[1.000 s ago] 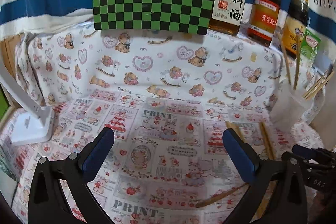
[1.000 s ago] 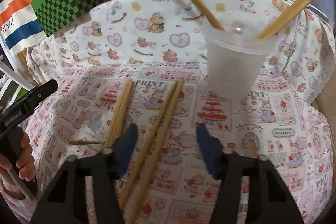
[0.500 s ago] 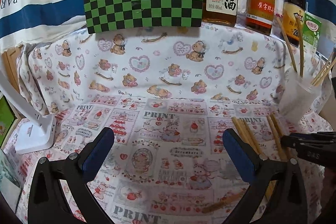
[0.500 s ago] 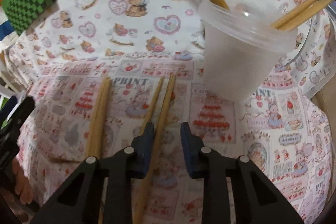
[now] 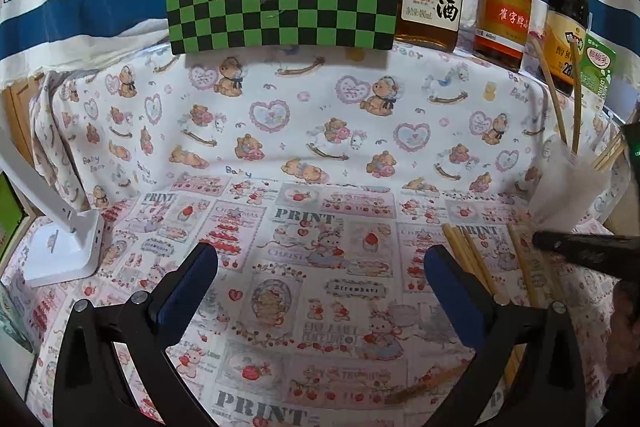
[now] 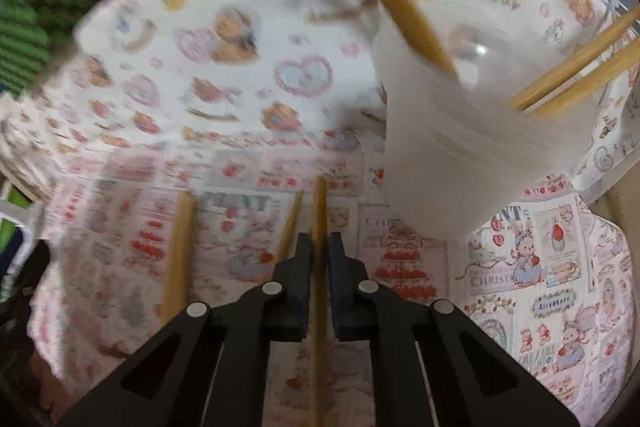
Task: Organize utensils
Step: 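Grasp a chopstick beside the cup with the left gripper while the right gripper lifts its chopstick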
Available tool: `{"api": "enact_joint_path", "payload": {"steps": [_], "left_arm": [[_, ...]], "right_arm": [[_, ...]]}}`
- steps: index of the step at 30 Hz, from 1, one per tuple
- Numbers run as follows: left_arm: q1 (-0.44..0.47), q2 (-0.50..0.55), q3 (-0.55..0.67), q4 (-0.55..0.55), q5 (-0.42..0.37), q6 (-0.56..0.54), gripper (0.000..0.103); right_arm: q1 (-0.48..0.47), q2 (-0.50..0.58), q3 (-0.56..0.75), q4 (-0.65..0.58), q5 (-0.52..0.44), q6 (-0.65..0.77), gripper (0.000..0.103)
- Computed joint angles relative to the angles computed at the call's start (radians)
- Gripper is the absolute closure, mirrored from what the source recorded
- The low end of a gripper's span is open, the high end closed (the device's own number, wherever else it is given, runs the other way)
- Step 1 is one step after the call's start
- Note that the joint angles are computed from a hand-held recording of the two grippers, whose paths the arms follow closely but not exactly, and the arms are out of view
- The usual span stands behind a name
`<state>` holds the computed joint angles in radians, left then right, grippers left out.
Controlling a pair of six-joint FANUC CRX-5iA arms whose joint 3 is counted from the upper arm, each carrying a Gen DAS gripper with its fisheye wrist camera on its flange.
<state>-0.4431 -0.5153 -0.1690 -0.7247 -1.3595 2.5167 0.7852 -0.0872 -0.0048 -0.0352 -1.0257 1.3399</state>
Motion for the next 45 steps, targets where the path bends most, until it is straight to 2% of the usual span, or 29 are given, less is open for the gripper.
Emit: {"api": "enact_joint_path", "payload": {"steps": [1, 3, 4, 6, 8, 9, 10, 14, 17, 19, 22, 25, 30, 34, 37, 39, 42, 43, 44, 45], "left_arm": [[0.014, -0.005, -0.004, 0.020, 0.014, -0.016, 0.001], [0.059, -0.022, -0.019, 0.084, 0.063, -0.058, 0.008], [0.093, -0.032, -0.028, 0.136, 0.094, -0.095, 0.016], [0.182, -0.050, -0.054, 0.274, 0.160, -0.201, 0.023], [0.244, -0.040, -0.062, 0.388, 0.184, -0.291, 0.039], [0.269, -0.030, -0.065, 0.445, 0.203, -0.338, 0.040], [0.280, -0.011, -0.056, 0.479, 0.204, -0.365, 0.042], [0.324, 0.120, 0.030, 0.595, 0.116, -0.445, 0.057], [0.402, 0.191, 0.040, 0.740, 0.114, -0.516, 0.066], [0.425, 0.229, 0.047, 0.789, 0.107, -0.537, 0.071], [0.405, 0.274, 0.087, 0.743, 0.080, -0.507, 0.072], [0.377, 0.321, 0.135, 0.688, 0.025, -0.480, 0.079], [0.368, 0.316, 0.133, 0.664, 0.027, -0.459, 0.079], [0.296, 0.348, 0.191, 0.569, -0.028, -0.428, 0.082], [0.200, 0.435, 0.295, 0.445, -0.125, -0.371, 0.082], [0.188, 0.453, 0.310, 0.428, -0.131, -0.367, 0.082], [0.231, 0.454, 0.298, 0.482, -0.108, -0.363, 0.082], [0.258, 0.446, 0.283, 0.517, -0.091, -0.364, 0.084], [0.280, 0.441, 0.273, 0.543, -0.082, -0.364, 0.094], [0.302, 0.434, 0.262, 0.572, -0.076, -0.368, 0.094]], "right_arm": [[-0.005, -0.029, -0.017, -0.018, 0.027, 0.018, 0.096], [-0.029, -0.091, -0.042, -0.085, 0.071, 0.082, 0.096], [-0.039, -0.114, -0.049, -0.112, 0.091, 0.110, 0.096], [-0.057, -0.155, -0.069, -0.137, 0.124, 0.151, 0.096], [-0.091, -0.188, -0.086, -0.182, 0.148, 0.196, 0.096], [-0.114, -0.189, -0.081, -0.215, 0.145, 0.221, 0.096], [-0.103, -0.184, -0.079, -0.200, 0.148, 0.196, 0.096], [-0.141, -0.146, -0.064, -0.223, 0.125, 0.175, 0.096], [-0.162, -0.140, -0.064, -0.231, 0.117, 0.175, 0.096], [-0.188, -0.127, -0.046, -0.276, 0.091, 0.195, 0.096], [-0.190, -0.122, -0.039, -0.289, 0.083, 0.198, 0.096], [-0.177, -0.128, -0.044, -0.274, 0.087, 0.190, 0.096], [-0.197, -0.126, -0.034, -0.296, 0.065, 0.207, 0.096], [-0.177, -0.129, -0.043, -0.261, 0.077, 0.182, 0.096], [-0.173, -0.129, -0.043, -0.258, 0.077, 0.182, 0.096], [-0.169, -0.130, -0.045, -0.250, 0.080, 0.176, 0.096], [-0.166, -0.134, -0.049, -0.245, 0.088, 0.173, 0.096], [-0.168, -0.136, -0.049, -0.251, 0.090, 0.179, 0.096], [-0.173, -0.139, -0.049, -0.261, 0.094, 0.190, 0.096], [-0.177, -0.144, -0.051, -0.271, 0.100, 0.199, 0.096]]}}
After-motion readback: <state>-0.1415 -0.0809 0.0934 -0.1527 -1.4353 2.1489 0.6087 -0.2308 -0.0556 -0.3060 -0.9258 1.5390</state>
